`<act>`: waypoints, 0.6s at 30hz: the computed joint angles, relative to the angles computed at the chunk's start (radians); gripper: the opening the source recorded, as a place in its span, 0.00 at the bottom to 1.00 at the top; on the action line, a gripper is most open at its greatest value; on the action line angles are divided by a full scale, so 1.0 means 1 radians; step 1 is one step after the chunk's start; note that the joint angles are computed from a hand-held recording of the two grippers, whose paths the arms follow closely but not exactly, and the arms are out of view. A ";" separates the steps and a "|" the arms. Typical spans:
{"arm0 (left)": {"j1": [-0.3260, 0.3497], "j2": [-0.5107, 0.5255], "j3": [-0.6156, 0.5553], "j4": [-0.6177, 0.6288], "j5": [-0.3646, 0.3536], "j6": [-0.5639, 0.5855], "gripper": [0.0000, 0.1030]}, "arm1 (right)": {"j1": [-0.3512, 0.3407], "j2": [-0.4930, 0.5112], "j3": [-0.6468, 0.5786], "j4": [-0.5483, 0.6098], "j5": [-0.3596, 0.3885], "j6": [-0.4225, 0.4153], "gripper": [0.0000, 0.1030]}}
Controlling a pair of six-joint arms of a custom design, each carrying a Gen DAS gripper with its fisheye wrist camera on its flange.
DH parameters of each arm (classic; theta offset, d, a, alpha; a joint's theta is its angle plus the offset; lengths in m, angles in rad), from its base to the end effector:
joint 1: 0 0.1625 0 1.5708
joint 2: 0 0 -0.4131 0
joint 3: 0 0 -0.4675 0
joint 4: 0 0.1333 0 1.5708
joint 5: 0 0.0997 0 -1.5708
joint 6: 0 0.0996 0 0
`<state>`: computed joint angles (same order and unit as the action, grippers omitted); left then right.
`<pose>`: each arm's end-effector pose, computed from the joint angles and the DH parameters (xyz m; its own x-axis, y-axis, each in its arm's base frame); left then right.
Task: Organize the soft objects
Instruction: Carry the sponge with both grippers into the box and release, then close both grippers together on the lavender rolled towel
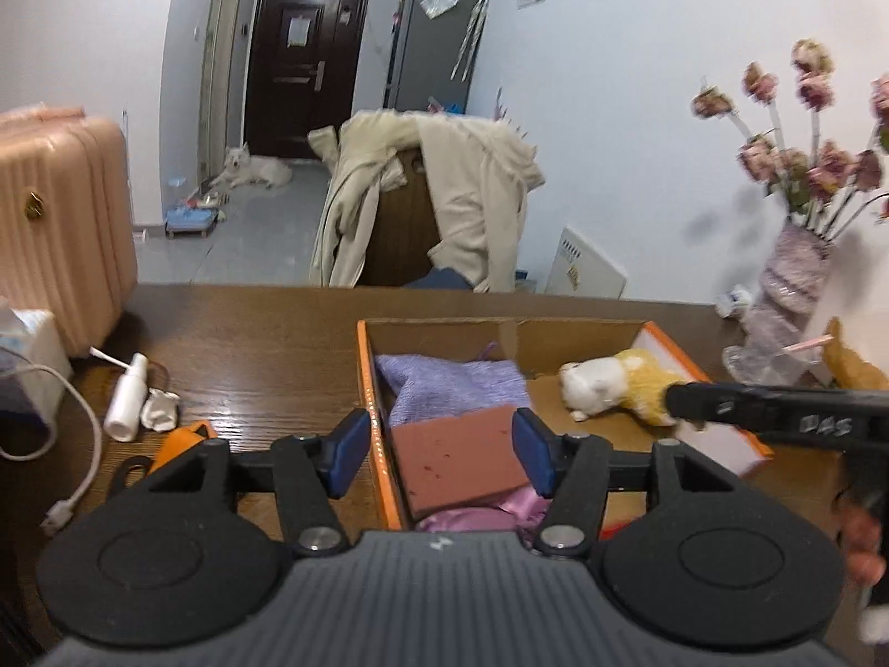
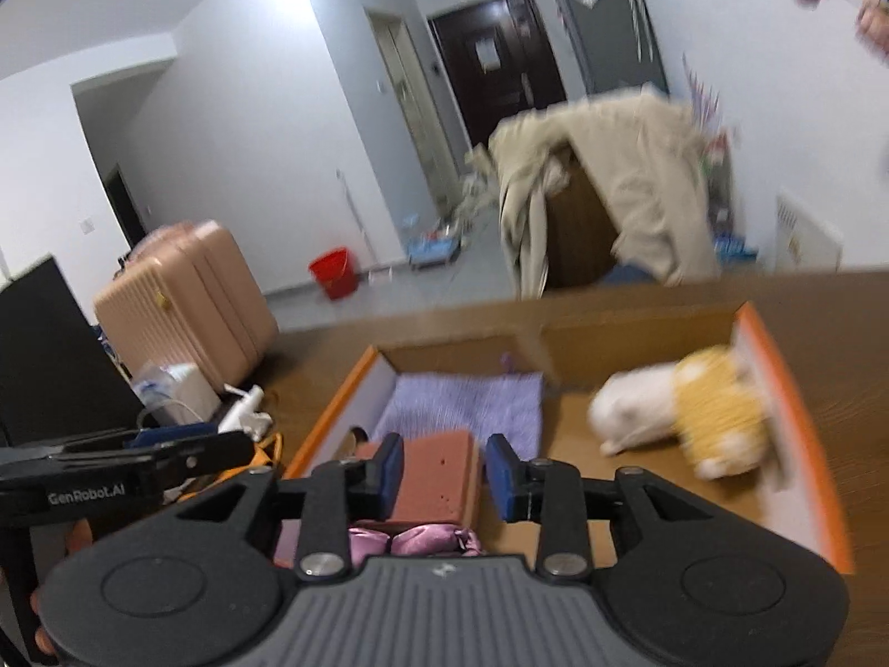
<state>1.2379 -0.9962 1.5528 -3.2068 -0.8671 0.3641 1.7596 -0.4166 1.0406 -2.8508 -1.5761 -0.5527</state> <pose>-0.0534 -0.7597 0.3143 -0.7927 -0.1122 -0.5993 0.4671 0.5200 -0.7152 0.2987 -0.8561 0.0384 -0.7584 -0.5657 0.3238 -0.6426 0.5656 -0.5169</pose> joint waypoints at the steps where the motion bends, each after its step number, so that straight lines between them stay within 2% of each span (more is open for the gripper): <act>1: -0.016 -0.023 0.034 -0.016 0.006 0.004 0.60 | 0.000 -0.048 0.067 -0.042 0.001 -0.014 0.38; 5: -0.073 -0.122 0.174 -0.053 0.015 0.020 0.67 | -0.008 -0.236 0.325 -0.208 -0.008 -0.082 0.43; 10: -0.136 -0.220 0.338 -0.059 0.044 -0.008 0.69 | -0.029 -0.422 0.579 -0.363 -0.027 -0.148 0.53; 14: -0.172 -0.271 0.432 -0.084 0.054 -0.022 0.71 | -0.049 -0.513 0.716 -0.441 -0.019 -0.164 0.55; 18: -0.205 -0.300 0.500 -0.137 0.069 -0.032 0.72 | -0.058 -0.554 0.807 -0.515 -0.001 -0.189 0.57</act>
